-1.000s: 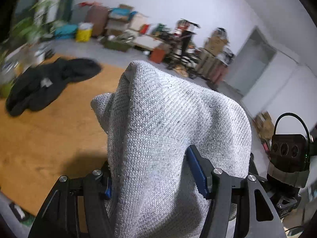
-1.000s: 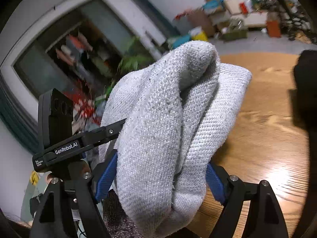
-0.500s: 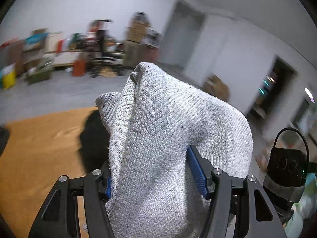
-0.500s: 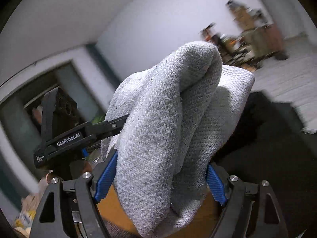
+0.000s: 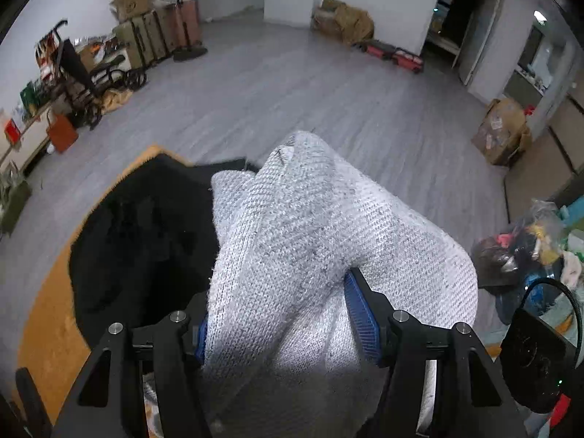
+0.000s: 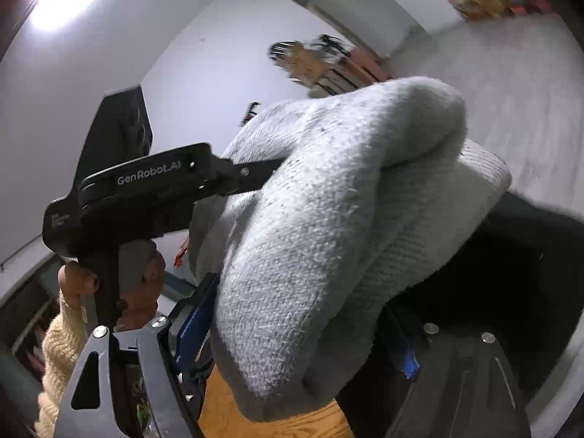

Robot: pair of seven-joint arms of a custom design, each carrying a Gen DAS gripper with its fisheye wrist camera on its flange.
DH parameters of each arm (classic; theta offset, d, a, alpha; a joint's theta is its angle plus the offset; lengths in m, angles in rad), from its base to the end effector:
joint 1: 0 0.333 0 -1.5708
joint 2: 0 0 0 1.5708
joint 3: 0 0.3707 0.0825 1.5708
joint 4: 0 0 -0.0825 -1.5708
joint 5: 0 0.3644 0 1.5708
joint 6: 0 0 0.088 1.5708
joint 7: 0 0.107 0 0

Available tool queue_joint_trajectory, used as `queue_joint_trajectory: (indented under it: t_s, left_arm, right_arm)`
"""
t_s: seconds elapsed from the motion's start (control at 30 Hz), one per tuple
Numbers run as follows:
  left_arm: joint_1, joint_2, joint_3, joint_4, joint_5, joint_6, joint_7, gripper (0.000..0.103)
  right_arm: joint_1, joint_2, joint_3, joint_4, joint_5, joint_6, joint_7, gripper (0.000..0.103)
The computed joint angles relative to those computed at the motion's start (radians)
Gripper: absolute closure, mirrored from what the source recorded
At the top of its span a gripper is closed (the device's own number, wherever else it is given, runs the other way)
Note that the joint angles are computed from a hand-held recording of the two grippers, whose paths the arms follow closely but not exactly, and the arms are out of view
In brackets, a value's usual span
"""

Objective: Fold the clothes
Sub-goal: 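Carry the blanket bundle with both grippers toward the black fabric pile, then lower the blanket onto the black fabric and open both grippers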

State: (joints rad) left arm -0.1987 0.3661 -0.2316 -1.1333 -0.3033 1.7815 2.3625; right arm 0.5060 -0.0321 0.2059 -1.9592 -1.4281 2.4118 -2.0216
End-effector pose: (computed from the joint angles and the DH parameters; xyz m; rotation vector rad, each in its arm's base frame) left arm 0.6220 -0.2704 0.6905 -0.5961 2.9711 -0.7430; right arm 0.4345 0.3697 0.6070 -0.5081 1.8815 -0.4473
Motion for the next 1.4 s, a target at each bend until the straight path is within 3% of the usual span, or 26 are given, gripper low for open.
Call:
queue_joint_trajectory:
  t_s: [0.1,0.13,0.2,0.27,0.33,0.37,0.4,0.43,0.47,0.53,0.63,0.77,0.87,0.9,1.0,1.13,1.3,1.4]
  left_arm:
    - [-0.031,0.057,0.028,-0.032,0.079,0.012,-0.079,0.04]
    - [-0.022,0.075,0.024,-0.031,0.064,0.012,-0.086,0.036]
    - [0.016,0.116,0.001,0.007,-0.022,-0.01,-0.092,0.035]
    - [0.021,0.192,0.003,0.123,-0.046,-0.087,-0.179,0.033]
    - [0.028,0.227,0.003,0.178,-0.058,-0.124,-0.248,0.032]
    - [0.033,0.219,-0.001,0.167,-0.066,-0.114,-0.257,0.032]
    - [0.039,0.206,-0.003,0.151,-0.076,-0.099,-0.27,0.031]
    - [0.045,0.189,-0.004,0.133,-0.088,-0.082,-0.286,0.03]
    - [0.056,0.168,-0.003,0.105,-0.101,-0.063,-0.299,0.03]
    - [0.091,0.11,0.004,0.043,-0.138,-0.008,-0.324,0.026]
    - [0.174,0.008,-0.005,-0.09,-0.272,0.121,-0.256,0.025]
    - [0.277,-0.212,0.005,-0.403,-0.554,0.285,0.054,0.022]
    - [0.236,-0.364,0.042,-0.642,-0.502,0.465,0.224,0.021]
    - [0.219,-0.398,0.049,-0.701,-0.459,0.511,0.241,0.021]
    - [0.182,-0.438,0.071,-0.789,-0.333,0.511,0.165,0.021]
    - [0.159,-0.497,0.099,-0.865,-0.269,0.53,0.079,0.021]
    - [0.135,-0.61,0.179,-0.927,-0.424,0.544,0.182,0.021]
    - [0.125,-0.671,0.194,-0.982,-0.489,0.609,0.257,0.02]
  right_arm:
    - [-0.027,0.053,-0.067,-0.03,0.067,0.199,0.039,0.019]
    - [0.007,0.072,-0.121,-0.041,0.066,0.252,0.058,0.019]
    - [0.111,0.088,-0.217,-0.029,0.039,0.232,0.069,0.019]
    - [0.093,0.095,-0.207,-0.02,0.018,0.242,0.058,0.016]
    - [-0.019,0.095,-0.123,-0.023,0.003,0.29,0.067,0.007]
    - [-0.047,0.082,-0.114,-0.042,-0.027,0.329,0.064,0.006]
    - [-0.042,0.082,-0.13,-0.04,0.011,0.317,0.096,0.006]
    - [-0.001,0.117,-0.16,-0.003,0.006,0.356,0.057,0.006]
    - [0.053,0.159,-0.196,0.053,0.07,0.34,-0.016,0.006]
    - [0.086,0.16,-0.189,0.077,0.191,0.265,-0.152,0.0]
    - [0.116,0.076,-0.177,0.03,0.26,0.137,-0.272,0.0]
    - [0.145,0.049,-0.148,0.039,0.263,0.018,-0.296,0.0]
    - [0.166,0.124,-0.12,0.177,0.371,-0.097,-0.484,0.0]
    - [0.173,0.139,-0.113,0.234,0.452,-0.18,-0.572,0.0]
    - [0.271,0.163,-0.082,0.327,0.541,-0.441,-0.722,0.0]
    - [0.35,0.236,-0.087,0.45,0.573,-0.604,-0.931,0.0]
    - [0.46,0.308,-0.119,0.595,0.582,-0.729,-1.05,0.0]
    - [0.483,0.251,-0.123,0.514,0.555,-0.697,-1.029,0.0]
